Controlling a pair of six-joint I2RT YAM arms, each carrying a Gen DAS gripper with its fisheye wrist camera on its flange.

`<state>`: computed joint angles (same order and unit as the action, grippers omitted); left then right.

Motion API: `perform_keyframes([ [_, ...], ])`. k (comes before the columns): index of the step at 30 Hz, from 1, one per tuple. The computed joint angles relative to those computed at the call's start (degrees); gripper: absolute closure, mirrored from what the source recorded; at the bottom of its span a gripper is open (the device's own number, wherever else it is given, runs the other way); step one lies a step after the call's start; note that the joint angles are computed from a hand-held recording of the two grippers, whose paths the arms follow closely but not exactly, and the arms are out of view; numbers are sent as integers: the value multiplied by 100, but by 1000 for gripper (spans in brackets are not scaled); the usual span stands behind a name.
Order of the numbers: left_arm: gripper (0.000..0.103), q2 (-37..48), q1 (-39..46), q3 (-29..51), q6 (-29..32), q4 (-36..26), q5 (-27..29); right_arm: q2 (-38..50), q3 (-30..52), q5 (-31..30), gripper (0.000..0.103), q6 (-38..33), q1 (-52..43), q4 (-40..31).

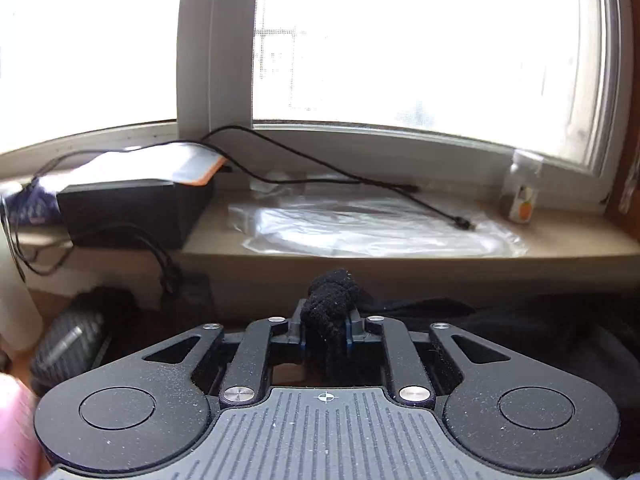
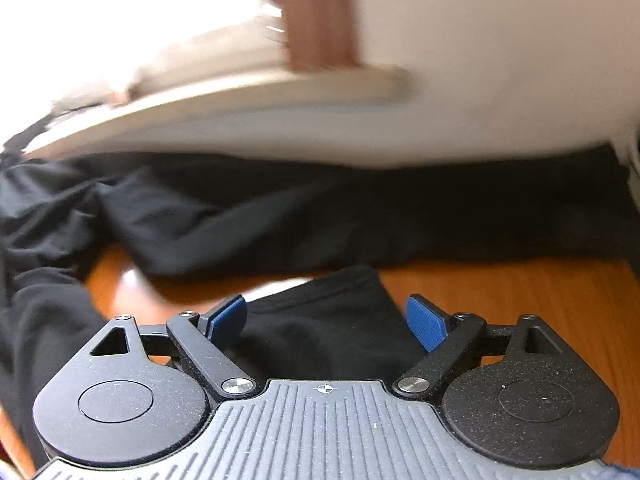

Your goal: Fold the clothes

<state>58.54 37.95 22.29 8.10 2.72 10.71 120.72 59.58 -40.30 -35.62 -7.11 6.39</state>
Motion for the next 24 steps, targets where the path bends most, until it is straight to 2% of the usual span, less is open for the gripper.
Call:
perform_keyframes([
  [1,68,-83,-120,-78,60,-18,-178,-138,-213,9,17,-46,50,181],
  [3,44,-430,-286,-362,146,-7,-415,-316,-561,5,16,-144,96,565],
  [4,40,-660,-316,-519,102,-46,-389,-370,-700,28,16,-205,104,743],
  [7,34,-1346,-455,-911,-73,-245,-339,-316,-686,93,15,-230,90,794],
  [9,25,-1910,-761,-1116,-231,-558,-467,-209,-536,-30,15,-199,-3,610],
  [13,24,-1992,-1807,-1294,-706,-428,-1023,139,-187,-250,13,33,-194,334],
  [17,22,-1115,-2909,-1352,-1255,549,-1540,568,160,-214,11,264,-213,167],
  [24,14,2097,-4184,-688,-1784,3407,-1726,462,-129,134,8,147,-57,536],
])
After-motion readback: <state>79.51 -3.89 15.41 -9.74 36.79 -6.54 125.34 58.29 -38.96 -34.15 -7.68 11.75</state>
